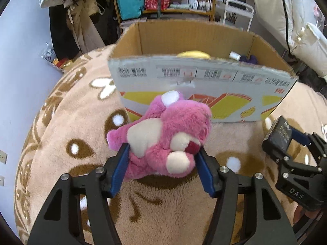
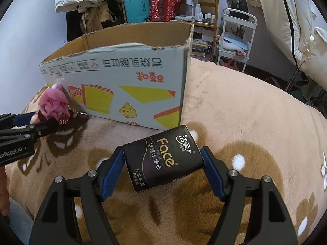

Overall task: Organize soft objects
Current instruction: 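Lift pink bear and tissue pack and carry both over the box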

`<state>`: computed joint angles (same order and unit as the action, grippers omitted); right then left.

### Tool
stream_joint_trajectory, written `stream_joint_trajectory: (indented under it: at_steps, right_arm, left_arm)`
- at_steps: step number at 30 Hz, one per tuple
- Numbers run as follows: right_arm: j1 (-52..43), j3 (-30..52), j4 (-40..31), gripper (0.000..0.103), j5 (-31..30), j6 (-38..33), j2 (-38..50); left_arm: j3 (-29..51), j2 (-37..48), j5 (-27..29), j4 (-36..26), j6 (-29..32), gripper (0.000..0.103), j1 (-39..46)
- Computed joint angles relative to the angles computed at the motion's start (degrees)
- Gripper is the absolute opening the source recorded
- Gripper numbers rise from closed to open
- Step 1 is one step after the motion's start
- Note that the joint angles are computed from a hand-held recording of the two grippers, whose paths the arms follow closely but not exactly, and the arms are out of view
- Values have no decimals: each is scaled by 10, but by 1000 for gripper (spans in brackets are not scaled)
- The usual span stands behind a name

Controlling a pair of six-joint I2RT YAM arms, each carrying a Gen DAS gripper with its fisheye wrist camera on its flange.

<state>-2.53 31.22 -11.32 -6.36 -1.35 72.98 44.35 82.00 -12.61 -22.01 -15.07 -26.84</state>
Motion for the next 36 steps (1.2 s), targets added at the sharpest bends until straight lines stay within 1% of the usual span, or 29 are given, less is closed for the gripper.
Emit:
stream_joint_trajectory:
  at_steps: [2, 7, 10, 12, 18, 21, 25, 30, 36]
  right_arm:
    - [-1, -2, -6, 78, -3, -2, -10]
    - [13, -3, -24, 78, 7, 6, -38]
    - [16, -5, -33, 78, 7, 11, -61]
    - [18, -6, -39, 78, 10, 15, -73]
    - [28, -5, -59, 78, 20, 25, -131]
    - [23, 1, -68, 78, 14, 30, -156]
    - [15, 16, -76, 78, 9, 32, -190]
    - [-20, 49, -77, 78, -26, 41, -203]
    - [-39, 91, -64, 78, -46, 45, -186]
  left_arm:
    - [-3, -16, -5, -5, 2, 61, -4]
    - [-3, -16, 24, -18, -7, 59, 9]
    - [-9, -42, 53, -24, -17, 59, 31]
    - [-14, -58, 50, -25, -17, 59, 38]
    - [-26, -141, -2, -46, -16, 59, 11]
    - [-31, -189, -38, -52, -19, 59, -8]
    - [-29, -227, -71, -54, -15, 59, -18]
    - [-12, -236, -105, -37, 5, 60, -27]
    - [6, -220, -107, -21, 14, 60, -28]
